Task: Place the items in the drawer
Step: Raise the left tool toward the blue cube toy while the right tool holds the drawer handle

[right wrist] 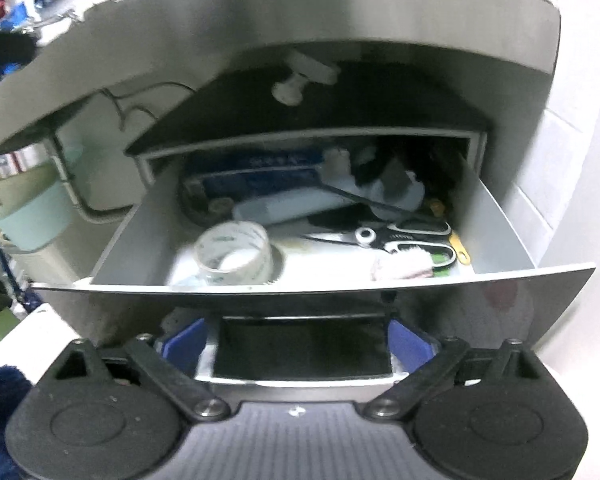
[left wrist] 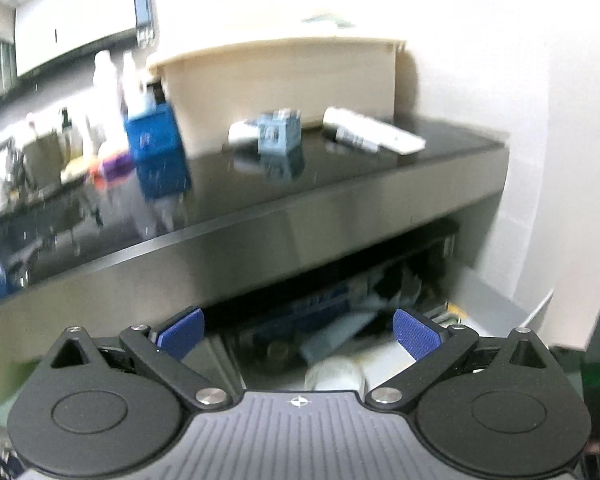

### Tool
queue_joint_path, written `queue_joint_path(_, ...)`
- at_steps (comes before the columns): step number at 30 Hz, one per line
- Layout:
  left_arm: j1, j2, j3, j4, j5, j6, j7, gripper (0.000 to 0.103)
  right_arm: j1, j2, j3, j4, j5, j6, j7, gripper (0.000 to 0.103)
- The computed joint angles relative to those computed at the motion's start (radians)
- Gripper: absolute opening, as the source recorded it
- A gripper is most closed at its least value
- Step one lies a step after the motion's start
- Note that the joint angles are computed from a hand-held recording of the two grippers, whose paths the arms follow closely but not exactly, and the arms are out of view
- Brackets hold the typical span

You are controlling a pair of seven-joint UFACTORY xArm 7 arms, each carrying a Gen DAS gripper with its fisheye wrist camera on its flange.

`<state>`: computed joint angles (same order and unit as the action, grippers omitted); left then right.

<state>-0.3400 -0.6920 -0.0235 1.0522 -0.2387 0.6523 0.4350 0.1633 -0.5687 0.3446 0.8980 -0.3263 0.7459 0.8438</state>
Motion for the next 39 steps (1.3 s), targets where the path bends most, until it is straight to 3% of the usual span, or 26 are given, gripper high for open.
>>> queue_joint_path(8,-0.016,0.111,-0.017,0.144,0.003,-0.077,0.010,0.102,-0.024,-0.093,0.018,-0.076,0.014,-0.059,0.076,0.101)
queue_joint_path(14,0.008,0.239,-0.042,0.278,0.038,-0.150,-0.002,0.102,-0.021,-0.094,0.017,-0.087,0.021,-0.092,0.058,0.101)
queue_joint_path(18,0.027,0.360,-0.055,0.412,0.054,-0.134,-0.024,0.102,-0.012,-0.083,0.014,-0.084,0.039,-0.086,0.048,0.101)
queue_joint_path(26,0.091,0.523,-0.146,0.561,0.258,-0.190,-0.143,0.102,-0.009,-0.064,0.021,-0.066,0.038,-0.064,0.034,0.101)
queue_joint_path(28,0.087,0.568,-0.153,0.613,0.285,-0.168,-0.173,0.102,-0.003,-0.058,0.016,-0.065,0.041,-0.065,0.027,0.101)
queue_joint_path(32,0.055,0.663,-0.136,0.754,0.212,-0.068,-0.119,0.102,0.002,-0.055,0.016,-0.064,0.038,-0.064,0.024,0.101)
queue_joint_path(36,0.039,0.708,-0.136,0.809,0.267,-0.059,-0.156,0.102,0.003,-0.057,0.008,-0.070,0.047,-0.065,0.033,0.101)
queue_joint_path(39,0.034,0.738,-0.136,0.861,0.204,-0.007,-0.129,0.102,0.005,-0.055,0.005,-0.071,0.052,-0.067,0.034,0.101)
